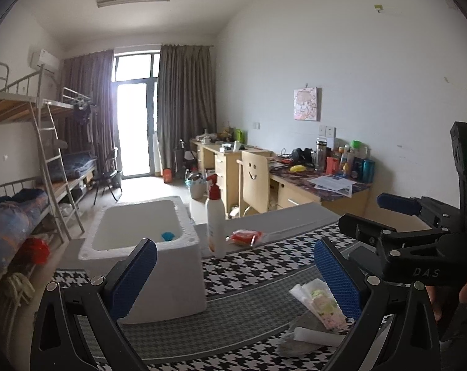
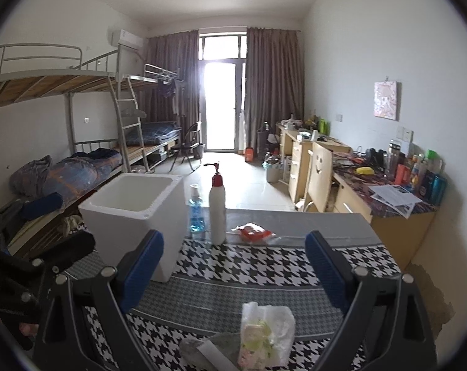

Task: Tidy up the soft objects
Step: 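Move both tools back to the clear plastic bag on the table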

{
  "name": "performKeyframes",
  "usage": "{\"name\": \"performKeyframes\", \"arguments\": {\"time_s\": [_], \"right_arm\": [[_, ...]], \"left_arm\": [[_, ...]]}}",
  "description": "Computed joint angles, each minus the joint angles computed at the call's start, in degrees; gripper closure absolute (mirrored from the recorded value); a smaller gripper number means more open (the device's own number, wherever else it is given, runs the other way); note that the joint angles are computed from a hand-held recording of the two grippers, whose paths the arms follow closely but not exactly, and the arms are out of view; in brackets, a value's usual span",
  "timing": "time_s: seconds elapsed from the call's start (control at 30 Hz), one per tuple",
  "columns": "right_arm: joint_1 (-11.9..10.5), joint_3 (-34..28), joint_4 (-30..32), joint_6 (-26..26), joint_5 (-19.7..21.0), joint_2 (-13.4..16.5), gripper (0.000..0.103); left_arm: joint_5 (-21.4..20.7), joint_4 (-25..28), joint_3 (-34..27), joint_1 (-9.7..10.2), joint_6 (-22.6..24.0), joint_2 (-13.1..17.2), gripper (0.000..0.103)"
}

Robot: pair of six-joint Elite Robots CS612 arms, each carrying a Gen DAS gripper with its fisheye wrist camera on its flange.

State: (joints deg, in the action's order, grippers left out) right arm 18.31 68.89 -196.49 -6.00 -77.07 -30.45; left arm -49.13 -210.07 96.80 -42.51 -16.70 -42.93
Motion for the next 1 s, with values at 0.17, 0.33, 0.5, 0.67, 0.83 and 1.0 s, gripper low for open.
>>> {"name": "performKeyframes", "arguments": {"time_s": [0.17,0.33,0.5,0.67,0.83,1.0], "right_arm": [[-0.50,1.48,-1.66,1.27,-1.00,-0.02,0.008],[-0.84,2.51,-2.66,2.38,-2.63,0.10,0.008],[-1.09,3.44,-3.64,2.05,-3.33,0.21,0.008],[-1.50,4.46,-4.31,2.85,-3.51,0.26,0.008],[-1.50,4.99,-4.10,2.90,-4.67,0.54,0.008],[-1.74,5.27,-3.56,3.03,-5.20,0.81,0.008]], "left_arm": [[-2.08,-1.73,-0.31,-0.16,1.60,1.00,0.001],[-4.24,-1.26,-0.65,-0.19,1.02,1.48,0.001],[-4.96,-0.82,-1.07,-0.25,0.25,2.18,0.001],[-6.18,0.42,-1.48,-0.10,-1.21,2.79,0.001],[-6.41,-0.17,-1.34,-0.01,-1.89,3.20,0.001],[-7.78,1.06,-1.28,0.20,-3.64,3.48,0.001]]}}
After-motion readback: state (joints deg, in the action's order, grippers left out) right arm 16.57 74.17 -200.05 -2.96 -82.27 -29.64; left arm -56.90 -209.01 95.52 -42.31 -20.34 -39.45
